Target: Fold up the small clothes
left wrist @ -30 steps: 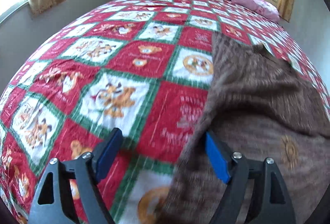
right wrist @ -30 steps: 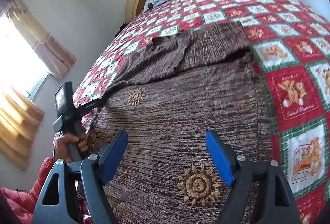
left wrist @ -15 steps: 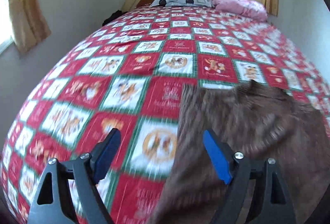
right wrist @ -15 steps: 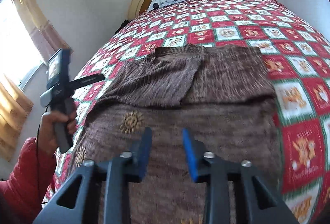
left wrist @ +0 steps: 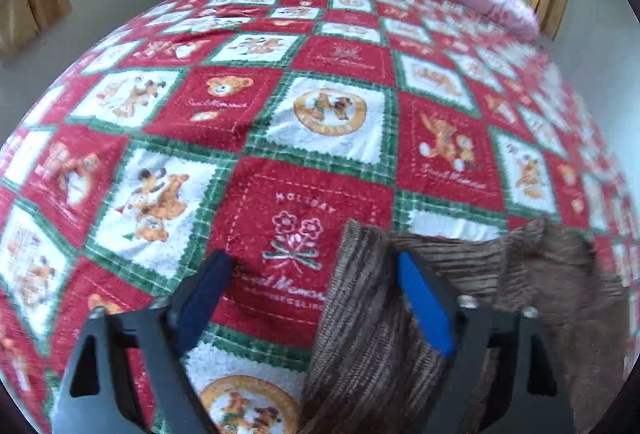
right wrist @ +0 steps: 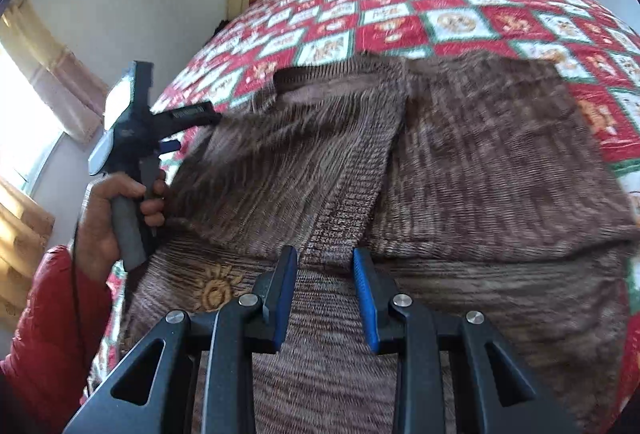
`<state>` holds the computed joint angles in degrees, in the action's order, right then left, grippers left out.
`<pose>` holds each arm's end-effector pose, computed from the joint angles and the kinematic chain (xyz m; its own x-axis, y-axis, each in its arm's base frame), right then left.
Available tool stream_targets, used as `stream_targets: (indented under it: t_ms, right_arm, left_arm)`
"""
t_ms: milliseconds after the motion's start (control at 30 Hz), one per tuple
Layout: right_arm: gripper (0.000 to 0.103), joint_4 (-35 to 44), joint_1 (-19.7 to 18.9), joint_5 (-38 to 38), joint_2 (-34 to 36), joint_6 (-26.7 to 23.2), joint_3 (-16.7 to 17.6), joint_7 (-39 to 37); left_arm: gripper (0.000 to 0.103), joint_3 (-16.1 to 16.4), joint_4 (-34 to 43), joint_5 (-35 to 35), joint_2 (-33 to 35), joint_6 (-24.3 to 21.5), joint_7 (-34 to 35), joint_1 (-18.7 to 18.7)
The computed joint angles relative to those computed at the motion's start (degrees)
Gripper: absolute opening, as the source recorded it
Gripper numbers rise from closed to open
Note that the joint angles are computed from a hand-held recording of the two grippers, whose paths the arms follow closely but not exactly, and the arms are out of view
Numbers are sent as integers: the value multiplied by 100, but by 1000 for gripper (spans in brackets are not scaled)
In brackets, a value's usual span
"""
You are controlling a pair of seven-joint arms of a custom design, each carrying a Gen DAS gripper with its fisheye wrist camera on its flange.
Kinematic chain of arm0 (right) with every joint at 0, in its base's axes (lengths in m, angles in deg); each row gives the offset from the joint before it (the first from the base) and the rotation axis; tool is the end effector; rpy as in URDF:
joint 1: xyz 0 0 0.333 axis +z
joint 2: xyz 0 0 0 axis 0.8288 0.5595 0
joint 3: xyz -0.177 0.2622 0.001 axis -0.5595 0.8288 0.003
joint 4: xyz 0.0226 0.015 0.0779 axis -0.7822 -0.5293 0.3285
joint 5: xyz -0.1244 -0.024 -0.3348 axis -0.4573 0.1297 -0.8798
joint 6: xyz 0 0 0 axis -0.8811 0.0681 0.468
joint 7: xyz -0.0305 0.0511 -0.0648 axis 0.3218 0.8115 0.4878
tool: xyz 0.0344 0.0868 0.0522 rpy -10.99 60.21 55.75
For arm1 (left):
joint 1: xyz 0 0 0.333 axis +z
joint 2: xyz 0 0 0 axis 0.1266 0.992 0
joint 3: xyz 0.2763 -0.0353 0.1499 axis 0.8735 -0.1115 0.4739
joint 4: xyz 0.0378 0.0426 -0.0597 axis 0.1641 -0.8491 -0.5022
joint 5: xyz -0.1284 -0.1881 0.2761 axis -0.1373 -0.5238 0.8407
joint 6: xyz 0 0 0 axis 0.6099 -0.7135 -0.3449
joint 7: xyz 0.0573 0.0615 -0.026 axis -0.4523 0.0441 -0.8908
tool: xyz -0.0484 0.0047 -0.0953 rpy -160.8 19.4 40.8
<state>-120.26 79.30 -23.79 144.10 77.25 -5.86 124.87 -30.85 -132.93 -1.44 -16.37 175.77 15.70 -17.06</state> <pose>0.6861 0.4003 0.4045 0.4837 -0.8011 -0.3525 -0.8089 -0.2553 -0.5296 0.7122 -0.2743 0.4074 0.4986 -0.8600 0.1083 -0.6864 -0.4680 -0.5566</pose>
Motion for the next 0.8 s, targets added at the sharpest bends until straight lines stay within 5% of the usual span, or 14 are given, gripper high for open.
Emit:
stream_targets:
  t_ms: [33,67,100,167,400,533,700,800]
  right_arm:
    - [30,-53,56,-75,-17,107,-50,-38]
    - [29,-32,89,-137,-7,115,-76,-67]
    - [27,40,157,-243,28,102,-131,-92]
    - [6,406,237,-375,215,-147,-192,-77]
    - [6,358,170,-327,185,-49,-136,-238]
    - [6,1050,313,-548,531,-526,-311,-335]
    - [6,189,-47,-183,-64,-609,-67,-713]
    - [6,71,-277,145,-214,-310,37,-753]
  left_arm:
    - [54,-37,-189,40,-95,242,118,25]
    - [19,-274,-486,67,-236,766,387,201]
    - [16,-313,-583,-85,-287,986,628,234]
    - [14,-187,-297,-110,-186,689,849,90]
    - [4,486,-712,465,-436,573,-307,-164]
    - [6,342,-1128,510,-627,417,-625,107]
    - [6,61,-1351,788,-990,520,-291,94]
    - [33,-96,-1292,850,-1041,729,-76,16]
